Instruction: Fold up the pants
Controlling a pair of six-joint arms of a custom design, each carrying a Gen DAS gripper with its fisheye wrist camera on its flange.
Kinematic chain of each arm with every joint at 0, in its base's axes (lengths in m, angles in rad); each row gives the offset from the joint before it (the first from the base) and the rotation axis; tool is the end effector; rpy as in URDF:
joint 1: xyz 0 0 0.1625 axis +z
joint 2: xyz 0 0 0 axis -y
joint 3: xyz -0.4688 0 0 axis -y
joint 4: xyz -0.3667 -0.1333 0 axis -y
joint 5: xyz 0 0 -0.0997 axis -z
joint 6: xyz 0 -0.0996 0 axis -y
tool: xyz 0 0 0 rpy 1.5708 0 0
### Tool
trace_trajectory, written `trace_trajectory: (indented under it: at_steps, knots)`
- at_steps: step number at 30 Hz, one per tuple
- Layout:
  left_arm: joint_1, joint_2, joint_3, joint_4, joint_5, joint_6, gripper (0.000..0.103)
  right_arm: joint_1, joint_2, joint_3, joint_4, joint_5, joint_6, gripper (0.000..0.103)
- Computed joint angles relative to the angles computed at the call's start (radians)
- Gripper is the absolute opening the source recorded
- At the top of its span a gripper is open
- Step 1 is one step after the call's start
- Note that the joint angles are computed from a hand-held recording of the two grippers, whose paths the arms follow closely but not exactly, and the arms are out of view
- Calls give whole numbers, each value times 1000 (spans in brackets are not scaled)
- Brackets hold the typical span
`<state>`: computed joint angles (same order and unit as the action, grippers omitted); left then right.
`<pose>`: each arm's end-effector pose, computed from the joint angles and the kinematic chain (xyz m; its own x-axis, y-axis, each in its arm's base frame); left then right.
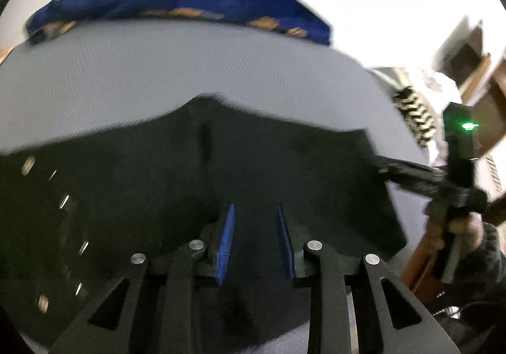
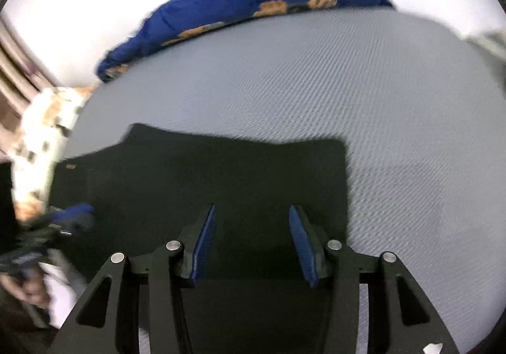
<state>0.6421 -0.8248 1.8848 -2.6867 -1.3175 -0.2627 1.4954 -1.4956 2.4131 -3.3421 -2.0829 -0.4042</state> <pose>-0.3876 -0.4875 0.0962 -0.7784 0.5853 -0.2271 0.6187 0.7766 -0.1189 0.0549 -0.3943 0.3569 -0.7931 0.1413 0.5925 -0.2854 0.7731 -0.5664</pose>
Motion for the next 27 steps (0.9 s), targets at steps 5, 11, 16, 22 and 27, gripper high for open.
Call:
trace_trajectory:
  at_steps: [5, 11, 16, 22, 27]
  knots:
    - [33, 114, -120, -5, -55, 71, 40, 5, 61, -55, -37, -71, -38, 37]
    - [66, 195, -215, 51, -32, 65, 40, -27, 55, -82, 3, -20, -21, 35]
    - [47, 200, -218, 62, 2, 86, 41, -31, 7, -72, 68, 10, 6, 36]
    - [43, 100, -109, 41, 14, 27, 53, -22, -88, 20, 178, -5, 42, 39]
    - [48, -19, -15, 50, 52, -42, 53, 7, -101, 89, 209, -14, 73, 41]
